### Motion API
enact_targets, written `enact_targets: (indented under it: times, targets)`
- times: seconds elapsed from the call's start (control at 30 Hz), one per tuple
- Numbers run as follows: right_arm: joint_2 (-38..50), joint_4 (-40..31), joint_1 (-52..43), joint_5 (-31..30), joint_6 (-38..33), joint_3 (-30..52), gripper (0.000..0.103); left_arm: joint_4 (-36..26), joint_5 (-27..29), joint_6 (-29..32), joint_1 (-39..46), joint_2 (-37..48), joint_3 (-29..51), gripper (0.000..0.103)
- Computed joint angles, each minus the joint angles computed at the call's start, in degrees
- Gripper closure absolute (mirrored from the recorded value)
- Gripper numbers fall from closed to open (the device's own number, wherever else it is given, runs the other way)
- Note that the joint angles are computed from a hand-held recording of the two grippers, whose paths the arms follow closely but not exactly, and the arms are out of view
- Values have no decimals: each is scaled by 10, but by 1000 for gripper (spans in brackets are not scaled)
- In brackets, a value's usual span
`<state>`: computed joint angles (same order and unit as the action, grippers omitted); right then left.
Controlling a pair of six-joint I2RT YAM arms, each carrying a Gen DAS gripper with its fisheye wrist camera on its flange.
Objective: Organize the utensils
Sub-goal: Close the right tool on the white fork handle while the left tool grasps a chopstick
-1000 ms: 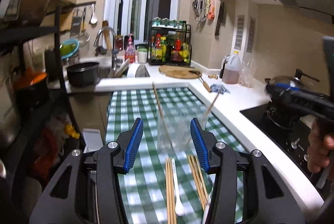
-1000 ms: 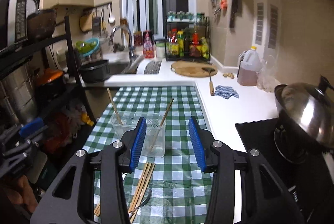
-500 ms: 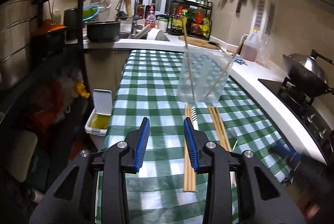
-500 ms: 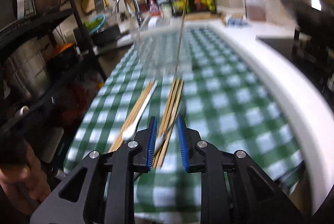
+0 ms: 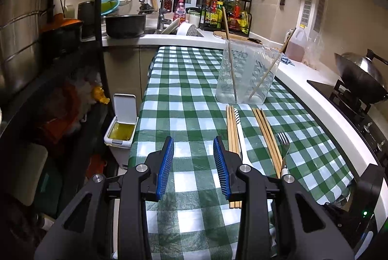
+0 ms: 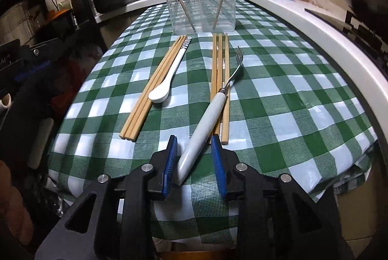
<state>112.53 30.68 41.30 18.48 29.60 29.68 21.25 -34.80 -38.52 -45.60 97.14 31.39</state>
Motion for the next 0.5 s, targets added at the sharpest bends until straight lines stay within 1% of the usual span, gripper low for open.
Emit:
enact_targets:
  times: [0.07, 0.1, 0.2, 0.37, 0.43, 0.5]
  targets:
    - [-5, 0, -6, -9, 8, -6, 82, 9, 16, 0, 4, 3, -3, 75]
    - [-12, -3, -9, -6, 10, -10, 85, 13, 24, 0, 5, 8, -1, 81]
    - [-31, 7, -31, -13, 9, -30, 91, 25, 66, -3, 8, 39, 9, 91]
    - [-80, 40, -74, -38, -21, -73, 91, 38, 110, -16, 1, 103, 38, 91]
    - [-93, 65, -90, -45, -46, -91, 91, 47, 126, -20, 2, 124, 46, 91]
    - [-92, 102, -117, -62, -90, -109, 91, 51, 135, -23, 2, 141, 53, 91]
